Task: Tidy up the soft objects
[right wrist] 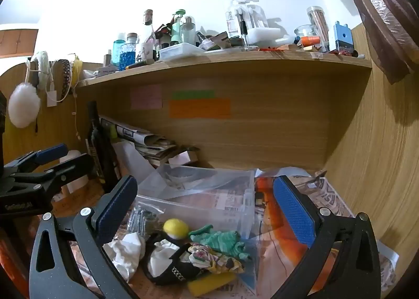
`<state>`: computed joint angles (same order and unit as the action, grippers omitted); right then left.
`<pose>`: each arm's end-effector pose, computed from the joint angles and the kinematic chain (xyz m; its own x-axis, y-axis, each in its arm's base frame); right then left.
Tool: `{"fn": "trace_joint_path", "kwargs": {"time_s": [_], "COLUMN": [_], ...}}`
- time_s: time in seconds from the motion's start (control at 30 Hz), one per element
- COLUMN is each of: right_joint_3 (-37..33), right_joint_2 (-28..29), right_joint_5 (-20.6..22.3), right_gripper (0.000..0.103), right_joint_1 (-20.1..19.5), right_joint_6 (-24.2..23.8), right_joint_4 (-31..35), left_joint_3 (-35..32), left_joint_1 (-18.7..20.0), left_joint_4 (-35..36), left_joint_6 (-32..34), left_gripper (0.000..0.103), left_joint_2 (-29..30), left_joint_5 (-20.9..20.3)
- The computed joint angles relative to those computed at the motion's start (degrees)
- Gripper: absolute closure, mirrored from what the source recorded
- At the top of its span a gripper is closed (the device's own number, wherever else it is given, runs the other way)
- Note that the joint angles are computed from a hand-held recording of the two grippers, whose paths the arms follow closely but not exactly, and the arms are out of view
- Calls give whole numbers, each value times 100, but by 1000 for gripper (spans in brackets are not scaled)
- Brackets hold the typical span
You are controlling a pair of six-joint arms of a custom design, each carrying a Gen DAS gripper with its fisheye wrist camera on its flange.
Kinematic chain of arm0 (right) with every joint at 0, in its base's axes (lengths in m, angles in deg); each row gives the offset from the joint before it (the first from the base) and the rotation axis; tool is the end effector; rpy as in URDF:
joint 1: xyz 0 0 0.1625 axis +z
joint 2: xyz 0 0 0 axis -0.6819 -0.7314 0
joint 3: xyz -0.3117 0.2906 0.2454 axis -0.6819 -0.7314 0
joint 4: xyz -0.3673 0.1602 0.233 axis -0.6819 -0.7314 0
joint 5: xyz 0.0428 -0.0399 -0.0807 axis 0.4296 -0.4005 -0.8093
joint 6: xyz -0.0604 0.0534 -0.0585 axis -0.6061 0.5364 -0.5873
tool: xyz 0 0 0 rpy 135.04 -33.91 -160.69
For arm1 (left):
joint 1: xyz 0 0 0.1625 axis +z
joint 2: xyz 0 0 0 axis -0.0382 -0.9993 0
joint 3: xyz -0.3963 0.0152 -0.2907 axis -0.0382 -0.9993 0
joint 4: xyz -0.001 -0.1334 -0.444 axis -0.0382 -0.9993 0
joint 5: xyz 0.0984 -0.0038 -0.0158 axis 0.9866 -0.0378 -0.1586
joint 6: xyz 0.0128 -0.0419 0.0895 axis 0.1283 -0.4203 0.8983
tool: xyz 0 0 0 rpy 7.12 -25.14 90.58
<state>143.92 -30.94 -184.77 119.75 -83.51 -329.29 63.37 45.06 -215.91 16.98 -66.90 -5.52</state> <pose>0.0269 -0.4221 0.2535 -0.7137 0.2531 0.6531 -0.6183 0.2106 -0.7572 -0.3144 -0.5181 -0.0177 -0.5629 0.6621 -0.4947 0.7710 0.2049 -0.6030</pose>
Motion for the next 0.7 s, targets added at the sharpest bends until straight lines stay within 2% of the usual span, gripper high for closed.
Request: {"fn": "trace_joint_path", "kwargs": {"time_s": [0.7], "right_joint_3": [-65], "right_joint_2": [7], "right_joint_5": [-46], "right_gripper": [0], "right_joint_1": [41], "right_joint_6": [-21], "right_joint_4": [80], "left_joint_3": [-8], "left_joint_1": [45], "left_joint_4": [-14], "left_joint_6": [34], "left_gripper": [0], "left_joint_2": [35], "left_joint_5": [-130]}}
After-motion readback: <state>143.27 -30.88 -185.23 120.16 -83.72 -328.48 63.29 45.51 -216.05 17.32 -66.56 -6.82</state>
